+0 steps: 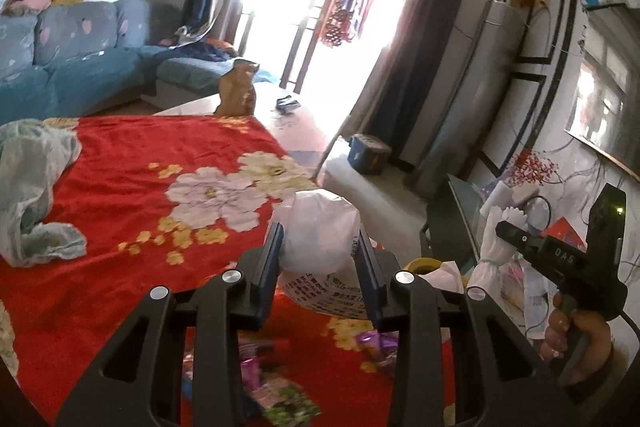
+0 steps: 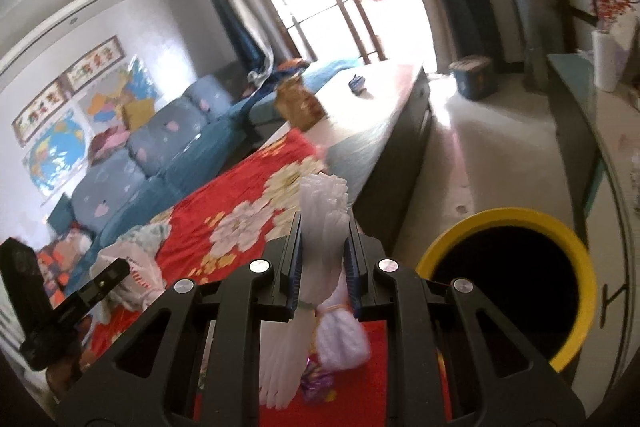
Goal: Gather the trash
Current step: 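Carry both items over the yellow-rimmed bin and open both tools to drop them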
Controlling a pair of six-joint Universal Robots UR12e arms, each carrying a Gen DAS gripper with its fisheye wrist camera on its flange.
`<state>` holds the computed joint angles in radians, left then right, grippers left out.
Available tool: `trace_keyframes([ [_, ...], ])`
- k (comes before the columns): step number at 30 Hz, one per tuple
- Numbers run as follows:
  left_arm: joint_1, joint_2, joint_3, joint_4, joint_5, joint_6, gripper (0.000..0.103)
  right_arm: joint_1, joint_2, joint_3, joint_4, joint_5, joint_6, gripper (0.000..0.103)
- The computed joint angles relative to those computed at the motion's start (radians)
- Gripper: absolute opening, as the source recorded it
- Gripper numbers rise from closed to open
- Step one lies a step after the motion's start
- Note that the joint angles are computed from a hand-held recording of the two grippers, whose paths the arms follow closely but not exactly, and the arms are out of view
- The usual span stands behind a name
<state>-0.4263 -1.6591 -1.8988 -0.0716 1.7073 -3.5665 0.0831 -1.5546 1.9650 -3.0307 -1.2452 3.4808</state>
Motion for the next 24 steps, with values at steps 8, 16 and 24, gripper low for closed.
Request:
trace_keyframes([
  [8,-0.046,-0.051,0.07,-0.026,0.004,0.045,0.034,-0.04,-0.024,0.04,-0.039,-0.104,0.048,0.013],
  [16,-0.083,-0.097,0.123,-0.053,0.014,0.09,0.034,-0.077,-0.024,0.059,-0.043,-0.163,0.079,0.013],
  [24,-0.109,-0.144,0.174,-0.096,0.016,0.114,0.034,-0.096,-0.032,0.084,-0.052,-0.245,0.077,0.013],
])
